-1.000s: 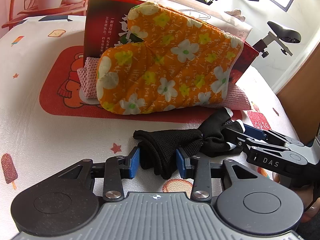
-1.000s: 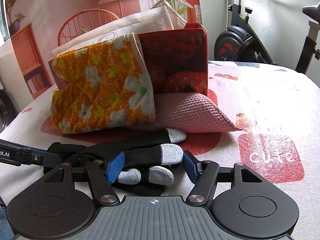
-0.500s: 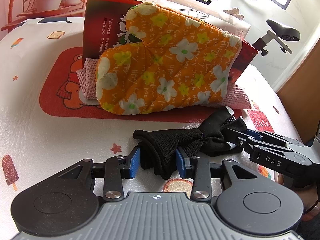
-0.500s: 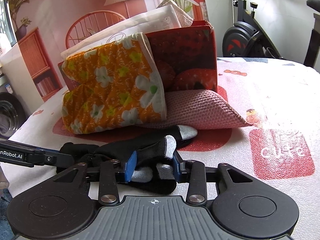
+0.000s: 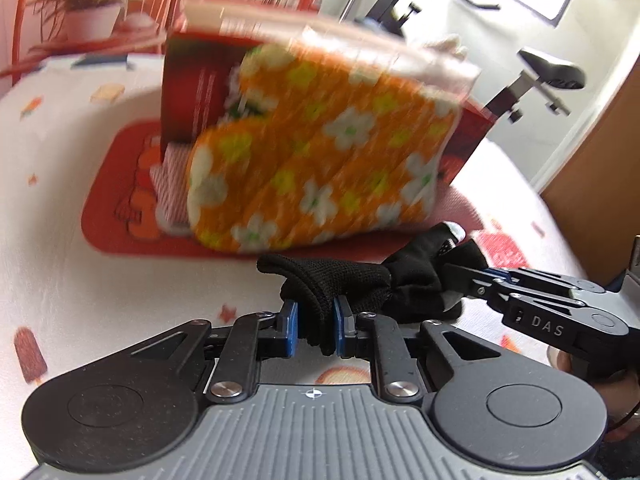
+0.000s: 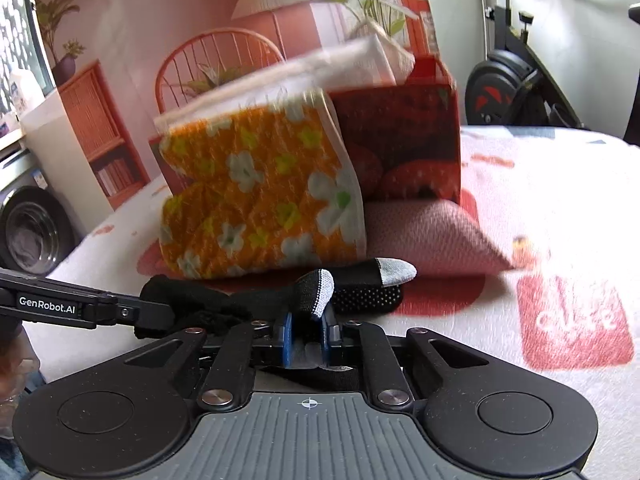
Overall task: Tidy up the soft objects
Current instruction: 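Close both grippers on the black glove, then lift the black glove with both grippers and carry it over the box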
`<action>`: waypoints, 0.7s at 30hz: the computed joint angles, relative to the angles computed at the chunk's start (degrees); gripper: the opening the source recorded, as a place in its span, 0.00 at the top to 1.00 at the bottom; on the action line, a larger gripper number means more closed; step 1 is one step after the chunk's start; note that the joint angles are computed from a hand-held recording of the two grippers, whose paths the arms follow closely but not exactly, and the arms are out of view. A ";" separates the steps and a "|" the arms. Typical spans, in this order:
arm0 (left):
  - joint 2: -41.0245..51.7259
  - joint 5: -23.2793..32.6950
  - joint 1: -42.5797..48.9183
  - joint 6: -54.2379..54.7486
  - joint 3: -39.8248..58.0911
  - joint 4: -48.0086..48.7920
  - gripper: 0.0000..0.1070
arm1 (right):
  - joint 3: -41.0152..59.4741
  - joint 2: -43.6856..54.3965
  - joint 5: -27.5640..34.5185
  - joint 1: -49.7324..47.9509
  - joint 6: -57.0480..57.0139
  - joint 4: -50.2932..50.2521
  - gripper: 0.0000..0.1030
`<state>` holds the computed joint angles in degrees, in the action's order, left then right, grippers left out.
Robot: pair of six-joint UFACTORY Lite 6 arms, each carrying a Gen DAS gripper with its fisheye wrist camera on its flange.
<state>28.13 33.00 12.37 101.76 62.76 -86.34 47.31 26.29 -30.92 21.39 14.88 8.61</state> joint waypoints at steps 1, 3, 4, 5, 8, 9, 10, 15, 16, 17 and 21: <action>-1.21 0.58 0.18 1.57 -0.67 -1.14 0.83 | -0.48 -1.08 -0.26 -0.08 -0.77 0.46 0.88; -3.83 1.53 0.43 4.33 -1.81 -2.97 0.83 | -1.25 -3.69 -0.45 -0.07 -2.66 1.50 0.88; -5.04 2.31 0.68 5.14 -2.14 -3.48 0.83 | -1.53 -5.05 -0.49 -0.07 -3.77 2.04 0.88; -6.17 3.20 0.96 5.58 -2.28 -3.79 0.83 | -1.73 -6.40 -0.48 -0.14 -4.71 2.46 0.88; -9.38 5.81 1.72 5.63 -2.01 -4.07 0.83 | -1.44 -10.37 0.63 -0.93 -5.25 1.88 0.88; -10.25 6.39 1.70 5.66 -1.64 -4.34 0.83 | -0.99 -11.46 1.27 -1.42 -4.63 0.96 0.88; -11.12 6.94 1.77 5.49 -1.20 -4.39 0.83 | -0.13 -12.31 2.29 -1.89 -4.33 0.17 0.88; -12.46 7.75 0.95 3.36 3.90 -4.58 0.83 | 8.40 -12.71 8.88 -3.69 -5.88 -2.82 0.88; -12.21 7.41 0.61 2.82 5.19 -4.96 0.83 | 10.75 -12.22 10.31 -4.04 -5.63 -3.60 0.88; -11.97 6.85 0.21 2.47 6.35 -5.52 0.83 | 13.28 -11.31 11.60 -4.47 -4.81 -4.57 0.88; -9.45 4.34 -1.85 -0.76 11.71 -6.13 0.83 | 24.14 -6.46 17.20 -6.91 3.28 -13.16 0.88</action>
<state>18.68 37.33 10.52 101.00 74.47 -92.47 71.45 19.83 -13.72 14.48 18.16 -4.54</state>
